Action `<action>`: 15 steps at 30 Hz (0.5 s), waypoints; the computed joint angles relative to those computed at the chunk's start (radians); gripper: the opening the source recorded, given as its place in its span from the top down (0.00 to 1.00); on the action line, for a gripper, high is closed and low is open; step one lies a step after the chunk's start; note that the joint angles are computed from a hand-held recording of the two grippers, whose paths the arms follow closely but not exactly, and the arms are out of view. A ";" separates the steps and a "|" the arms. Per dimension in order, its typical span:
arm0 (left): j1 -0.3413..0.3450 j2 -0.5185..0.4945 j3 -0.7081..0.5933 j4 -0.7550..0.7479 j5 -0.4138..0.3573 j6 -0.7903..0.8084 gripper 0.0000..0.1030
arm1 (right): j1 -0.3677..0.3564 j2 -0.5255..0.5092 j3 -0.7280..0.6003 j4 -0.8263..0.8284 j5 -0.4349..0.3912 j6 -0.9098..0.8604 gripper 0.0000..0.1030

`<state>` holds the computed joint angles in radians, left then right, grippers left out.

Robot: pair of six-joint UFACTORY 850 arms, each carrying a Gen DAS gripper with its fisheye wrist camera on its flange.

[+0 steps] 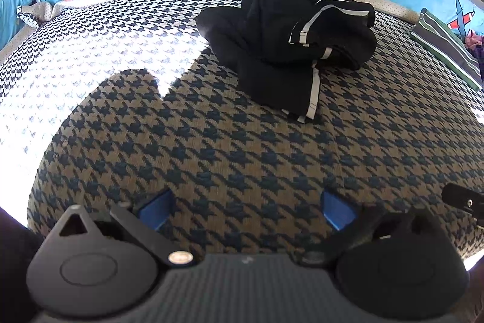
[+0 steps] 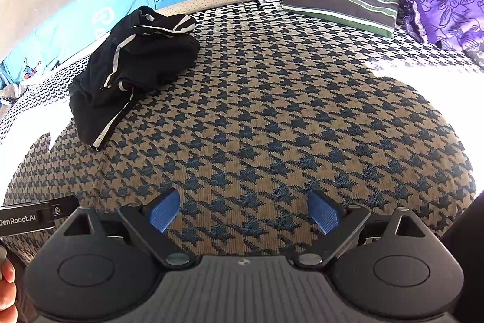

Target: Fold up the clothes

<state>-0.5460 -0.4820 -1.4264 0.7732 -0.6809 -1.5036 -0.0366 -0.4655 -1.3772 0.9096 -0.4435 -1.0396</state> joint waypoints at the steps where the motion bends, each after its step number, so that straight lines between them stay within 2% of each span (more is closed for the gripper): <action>1: -0.001 0.001 0.002 0.002 0.001 0.000 0.00 | 0.000 0.001 0.001 0.001 0.000 0.000 0.10; 5: -0.008 0.003 0.005 0.012 -0.003 -0.001 0.00 | 0.003 0.003 0.004 -0.011 0.013 0.011 0.07; 15: -0.018 0.023 0.027 0.060 0.004 -0.058 0.00 | 0.007 0.017 0.024 0.008 0.037 -0.015 0.07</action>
<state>-0.5644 -0.4591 -1.3990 0.8328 -0.6769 -1.5615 -0.0293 -0.4487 -1.3532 0.9178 -0.4062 -1.0545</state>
